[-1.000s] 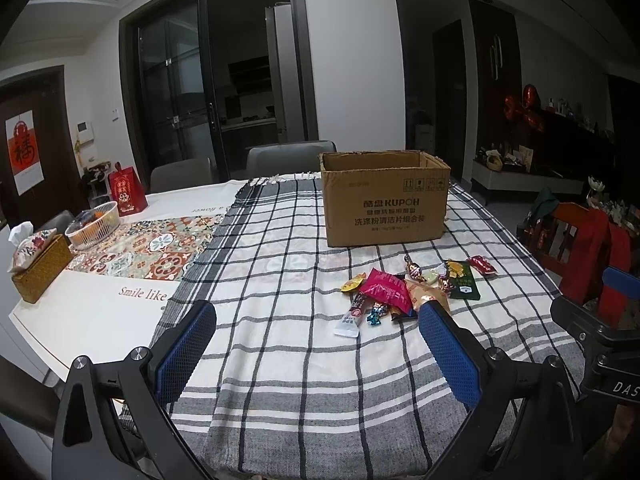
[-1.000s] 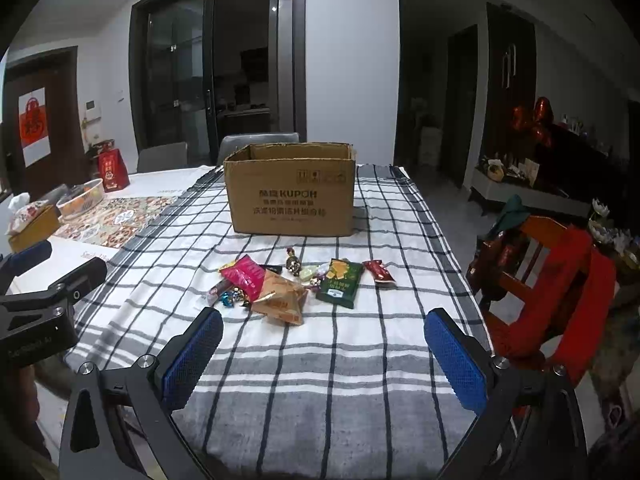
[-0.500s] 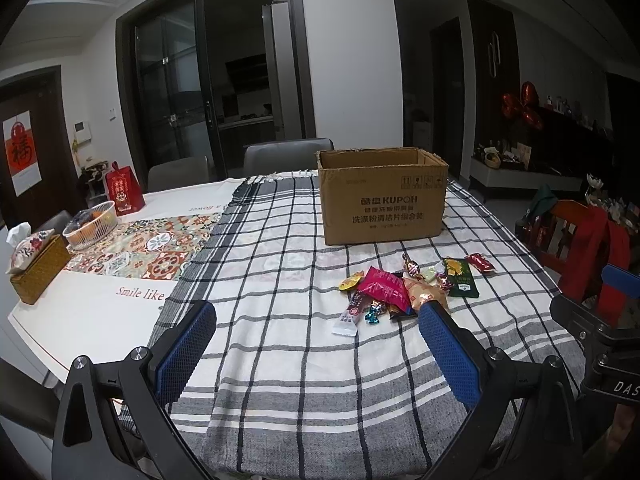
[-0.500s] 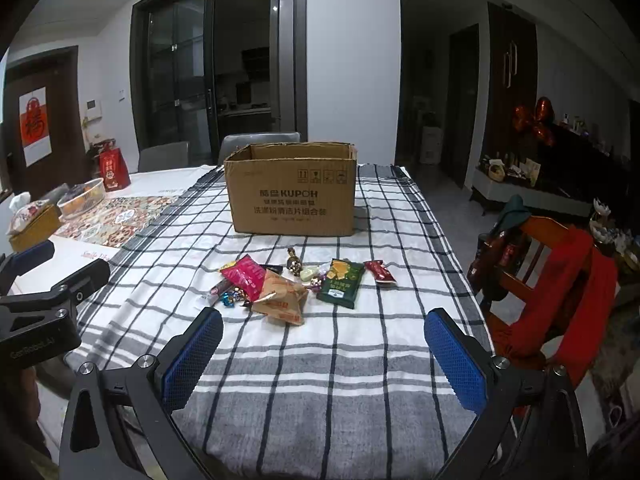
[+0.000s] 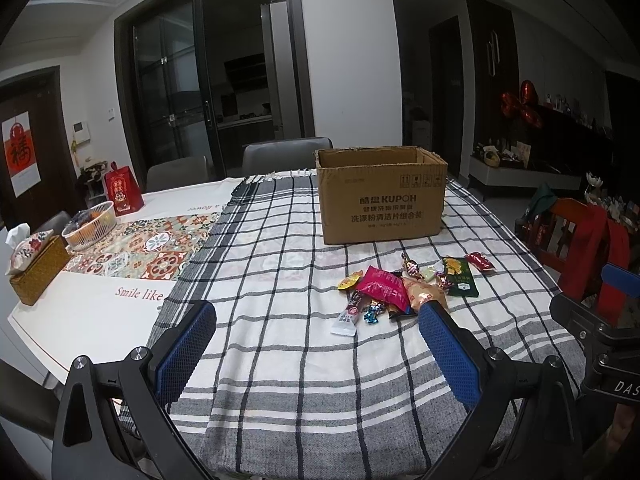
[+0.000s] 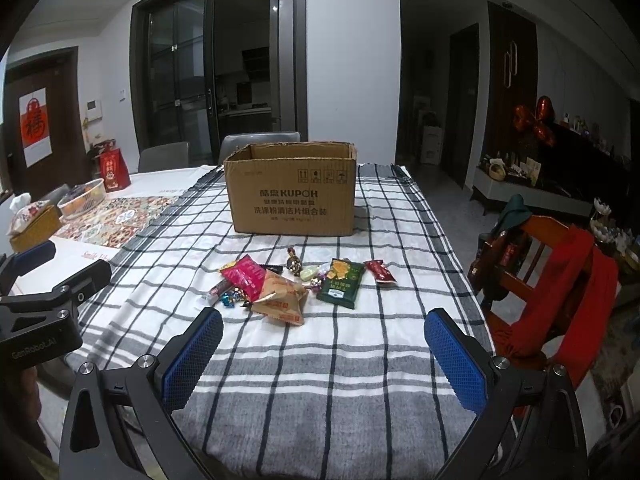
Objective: Organize snacks
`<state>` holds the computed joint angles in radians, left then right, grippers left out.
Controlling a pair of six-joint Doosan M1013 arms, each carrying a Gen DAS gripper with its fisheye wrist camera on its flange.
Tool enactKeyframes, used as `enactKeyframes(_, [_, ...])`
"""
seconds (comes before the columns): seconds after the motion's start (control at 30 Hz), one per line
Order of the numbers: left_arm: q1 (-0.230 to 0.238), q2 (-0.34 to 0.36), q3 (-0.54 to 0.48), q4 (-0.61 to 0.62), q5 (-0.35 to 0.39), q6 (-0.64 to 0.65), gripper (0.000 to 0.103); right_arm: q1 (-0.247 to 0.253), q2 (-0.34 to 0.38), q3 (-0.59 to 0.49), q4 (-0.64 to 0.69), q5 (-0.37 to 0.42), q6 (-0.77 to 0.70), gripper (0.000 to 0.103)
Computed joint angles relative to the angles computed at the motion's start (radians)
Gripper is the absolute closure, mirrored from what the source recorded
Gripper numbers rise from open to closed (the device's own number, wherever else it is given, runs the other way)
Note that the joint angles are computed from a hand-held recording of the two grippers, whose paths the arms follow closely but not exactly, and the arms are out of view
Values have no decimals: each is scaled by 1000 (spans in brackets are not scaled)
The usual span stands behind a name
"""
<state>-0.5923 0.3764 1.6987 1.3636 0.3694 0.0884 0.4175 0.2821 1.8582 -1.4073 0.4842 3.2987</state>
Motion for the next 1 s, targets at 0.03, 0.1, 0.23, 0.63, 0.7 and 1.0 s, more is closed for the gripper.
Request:
enactKeyframes(0.03, [0, 0, 0, 1, 0, -1, 0, 0, 1, -1, 2, -1, -1, 1])
enactKeyframes(0.1, [-2, 1, 1, 1, 0, -1, 0, 2, 2, -1, 3, 0, -1, 1])
enactKeyframes(0.23, [-4, 2, 2, 0, 0, -1, 0, 3, 6, -2, 3, 0, 0, 1])
enactKeyframes(0.63, [3, 17, -10, -51, -13, 64, 0, -9, 18, -6, 41, -38, -25, 1])
enactKeyframes(0.7, [8, 23, -19, -72, -22, 95, 0, -14, 23, -13, 62, -49, -43, 1])
enactKeyframes(1.0, [36, 76, -82, -256, -68, 350, 13, -43, 67, -68, 216, -109, -204, 1])
